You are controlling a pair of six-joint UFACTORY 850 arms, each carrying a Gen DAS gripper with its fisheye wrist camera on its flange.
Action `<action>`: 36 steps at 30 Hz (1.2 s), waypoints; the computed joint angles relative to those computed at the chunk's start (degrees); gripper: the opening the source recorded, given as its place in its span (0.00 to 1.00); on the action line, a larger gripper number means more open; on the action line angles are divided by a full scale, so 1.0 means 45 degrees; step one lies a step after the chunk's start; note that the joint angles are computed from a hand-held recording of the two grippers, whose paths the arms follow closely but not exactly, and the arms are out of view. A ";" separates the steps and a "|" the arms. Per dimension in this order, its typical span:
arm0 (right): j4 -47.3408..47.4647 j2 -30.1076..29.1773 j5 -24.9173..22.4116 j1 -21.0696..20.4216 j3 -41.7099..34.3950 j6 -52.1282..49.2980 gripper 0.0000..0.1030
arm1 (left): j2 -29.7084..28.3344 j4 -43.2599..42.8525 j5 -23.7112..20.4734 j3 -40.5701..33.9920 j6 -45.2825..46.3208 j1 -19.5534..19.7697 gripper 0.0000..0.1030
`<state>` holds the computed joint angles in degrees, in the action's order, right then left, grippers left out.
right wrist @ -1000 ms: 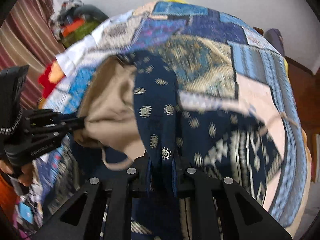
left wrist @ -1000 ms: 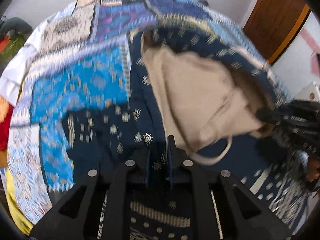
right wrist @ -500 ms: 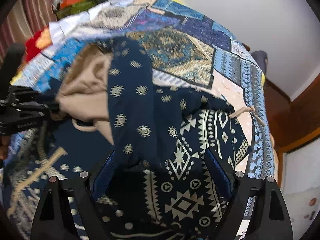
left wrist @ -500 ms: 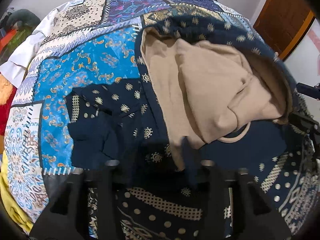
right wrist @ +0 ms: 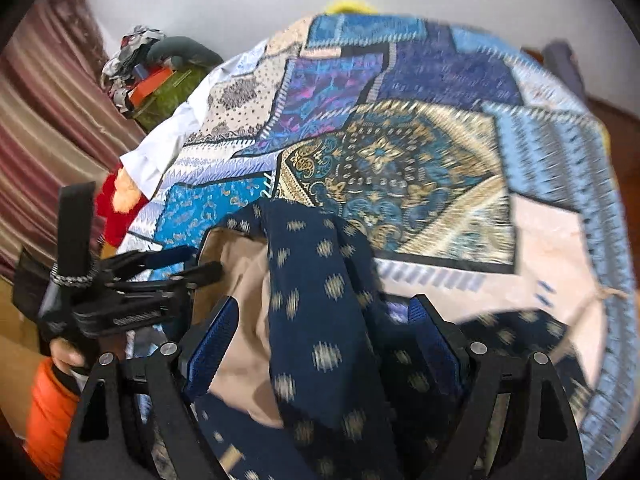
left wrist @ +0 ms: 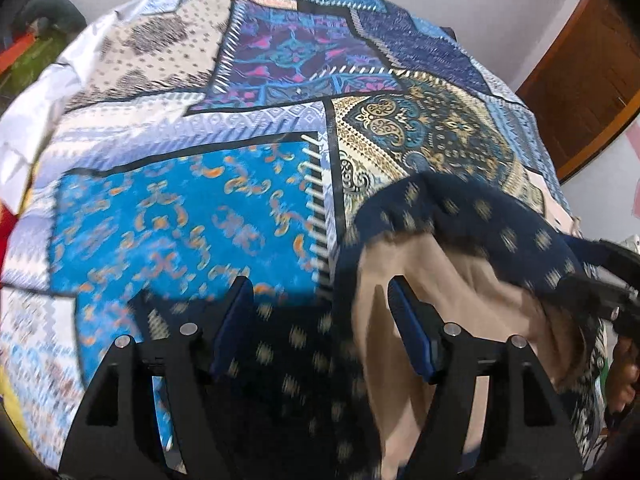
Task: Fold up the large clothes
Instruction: 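Fold the hood side over the body with the right gripper while the left gripper holds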
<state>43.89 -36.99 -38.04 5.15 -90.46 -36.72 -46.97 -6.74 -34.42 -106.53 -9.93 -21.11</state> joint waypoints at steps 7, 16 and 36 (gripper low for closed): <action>-0.0018 -0.1379 -0.1074 0.0066 -0.1340 0.0525 0.33 | -0.0618 -0.0996 0.0498 -0.0632 0.1179 -0.0174 0.09; 0.1638 0.1477 -0.0112 -0.0155 0.1781 -0.2570 0.16 | 0.2723 0.0760 0.2589 0.2794 0.1198 -0.1022 0.07; 0.0416 0.6733 0.0613 0.0152 0.8278 -0.3305 0.17 | 0.7477 0.2348 0.3152 0.9592 -0.0489 -0.2397 0.36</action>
